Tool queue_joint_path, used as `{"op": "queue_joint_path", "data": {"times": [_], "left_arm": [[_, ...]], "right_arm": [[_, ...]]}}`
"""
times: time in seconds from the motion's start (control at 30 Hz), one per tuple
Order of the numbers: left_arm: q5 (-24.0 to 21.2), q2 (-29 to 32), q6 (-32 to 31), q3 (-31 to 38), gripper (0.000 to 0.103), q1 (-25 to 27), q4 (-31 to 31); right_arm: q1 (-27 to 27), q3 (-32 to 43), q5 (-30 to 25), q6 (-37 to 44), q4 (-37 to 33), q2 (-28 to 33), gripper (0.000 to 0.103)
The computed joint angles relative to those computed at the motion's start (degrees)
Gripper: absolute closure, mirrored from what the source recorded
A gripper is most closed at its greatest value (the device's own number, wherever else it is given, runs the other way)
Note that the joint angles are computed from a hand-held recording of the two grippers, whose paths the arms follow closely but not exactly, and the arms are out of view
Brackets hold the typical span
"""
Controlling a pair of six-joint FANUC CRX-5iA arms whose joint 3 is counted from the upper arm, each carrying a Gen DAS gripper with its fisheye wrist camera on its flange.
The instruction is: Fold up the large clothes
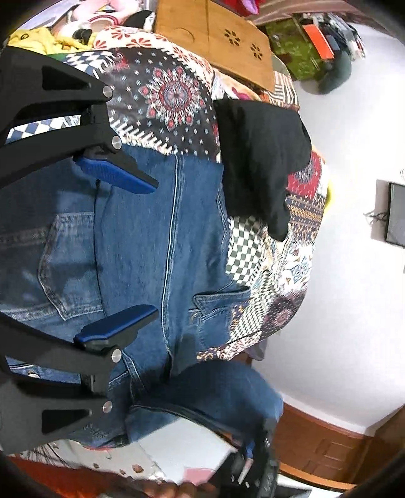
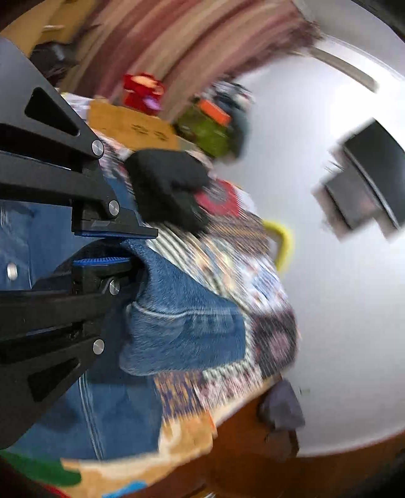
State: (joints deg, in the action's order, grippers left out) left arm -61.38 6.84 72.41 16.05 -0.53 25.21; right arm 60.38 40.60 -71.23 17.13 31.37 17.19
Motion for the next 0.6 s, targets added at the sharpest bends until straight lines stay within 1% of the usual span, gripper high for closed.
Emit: {"op": "queue_joint_path", "data": {"times": [0.1,0.17,0.23,0.27,0.3,0.33,0.4,0.43,0.47,0.5,0.53,0.57,0.6], "left_arm": [[-0.27,-1.08,-0.96,-1.48,0.027,2.01,1.79],[-0.18,-1.82,-1.14,-2.07,0.026,2.98,1.32],[-0.38,-2.50,-1.11,-2.71,0.025,3.98,0.77],[-0.53,-2.87,-1.04,-3.15,0.025,4.51,0.53],[-0.72,-3.23,-0.78,-3.57,0.025,5.10,0.12],[-0.83,-3.59,-0.45,-4.07,0.025,5.60,-0.24],[-1.41,-3.68,0.61,-4.57,0.025,6.40,-0.66],[-2.01,-3.54,1.17,-4.68,0.025,6.86,-0.72],[-2.41,-3.55,1.48,-4.94,0.025,7.24,-0.68],[-3.15,-3.27,2.20,-4.93,0.025,7.57,-0.73],[-3.69,-3.18,2.62,-5.04,0.025,7.84,-0.68],[-4.40,-2.91,3.16,-5.03,0.025,8.07,-0.48],[-4.86,-2.70,3.46,-5.21,0.025,8.20,0.02]], "right_arm": [[-0.50,6.46,-1.58,5.38,-8.24,5.65,0.094],[-1.27,11.31,-4.61,8.74,-15.53,9.76,0.094],[-2.25,13.71,-7.53,10.76,-21.99,12.15,0.094],[-2.46,14.57,-9.09,11.38,-24.01,13.10,0.093],[-2.32,15.52,-11.12,11.78,-25.10,14.25,0.090],[-1.89,16.47,-13.22,12.16,-25.18,15.32,0.090],[-0.82,15.83,-14.22,11.94,-23.47,15.49,0.090],[-0.46,15.68,-14.60,12.18,-22.80,15.34,0.087],[-0.59,15.11,-14.34,12.74,-23.88,14.57,0.075],[-0.83,14.70,-13.98,12.90,-25.22,13.90,0.065],[-1.05,12.76,-12.54,12.71,-26.41,12.30,0.054],[-1.06,10.15,-10.72,12.58,-26.34,10.43,0.053],[-0.69,9.28,-10.39,12.56,-25.65,9.72,0.053]]}}
